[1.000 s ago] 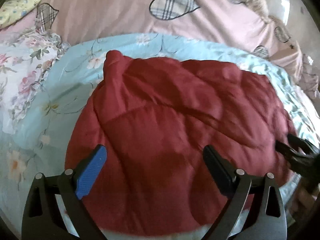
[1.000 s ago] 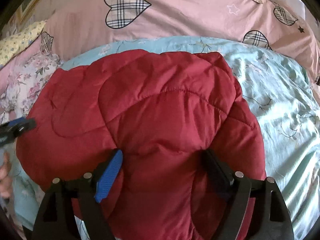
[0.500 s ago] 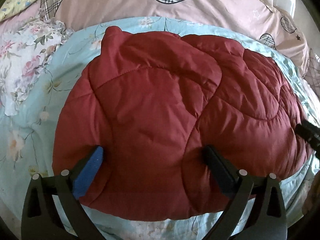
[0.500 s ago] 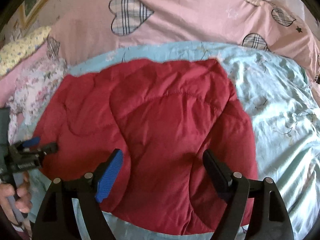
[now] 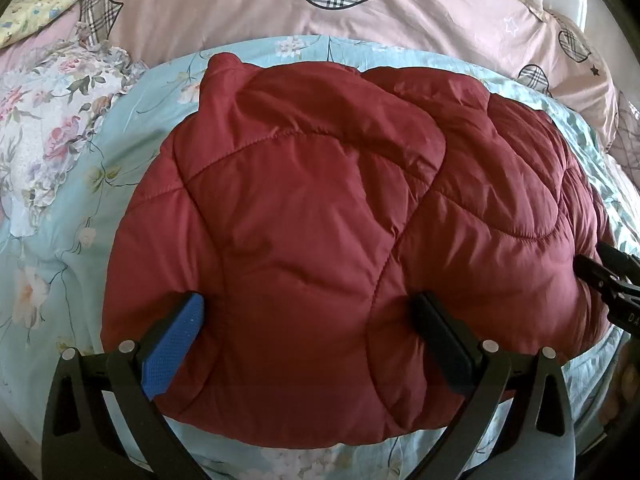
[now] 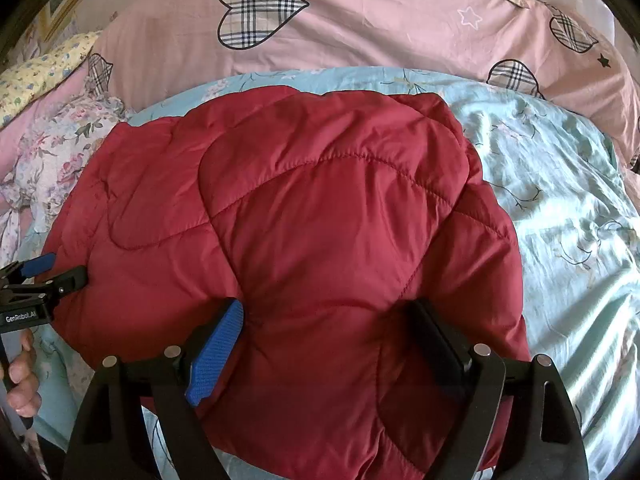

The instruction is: Fold large clothes

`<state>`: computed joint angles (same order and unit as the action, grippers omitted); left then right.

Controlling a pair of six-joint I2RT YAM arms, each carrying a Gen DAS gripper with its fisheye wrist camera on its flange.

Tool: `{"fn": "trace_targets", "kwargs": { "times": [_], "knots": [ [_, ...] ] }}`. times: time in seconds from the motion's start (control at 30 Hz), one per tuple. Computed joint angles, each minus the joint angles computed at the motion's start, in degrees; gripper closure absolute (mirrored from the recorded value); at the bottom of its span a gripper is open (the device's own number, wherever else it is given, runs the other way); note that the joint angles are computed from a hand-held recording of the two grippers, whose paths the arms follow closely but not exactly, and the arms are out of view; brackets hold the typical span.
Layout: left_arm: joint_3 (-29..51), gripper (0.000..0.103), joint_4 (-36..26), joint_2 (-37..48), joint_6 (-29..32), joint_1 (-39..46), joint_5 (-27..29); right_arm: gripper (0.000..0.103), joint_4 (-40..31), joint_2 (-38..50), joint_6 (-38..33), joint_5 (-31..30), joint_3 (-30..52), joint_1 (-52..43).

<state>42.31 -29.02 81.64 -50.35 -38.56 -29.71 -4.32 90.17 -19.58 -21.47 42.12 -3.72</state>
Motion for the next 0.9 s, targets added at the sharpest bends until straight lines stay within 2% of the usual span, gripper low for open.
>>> {"fn": "trace_targets", "kwargs": {
  "times": [0.23,0.37,0.67,0.9],
  "knots": [
    [0.9,0.0,-0.7,0.6,-0.4,0.0,0.3,0.019,-3.4,-5.1,1.9,-0.7,0.4,0.7],
    [2.2,0.0,-1.5,-0.8,0.1,0.7,0.6,0.016,-3.8,-1.5,1.9,2.1,2.7,2.7],
    [5.5,0.0,1.3,4.6,5.4,5.5,2.9,0.013,-2.7,4.0,1.8,1.7,6.5,1.5],
    [4.6,0.0,3.0,5.6,5.3,5.4,2.4,0.012,0.7,4.9,2.8,1.7,5.3,1.6]
  ]
}}
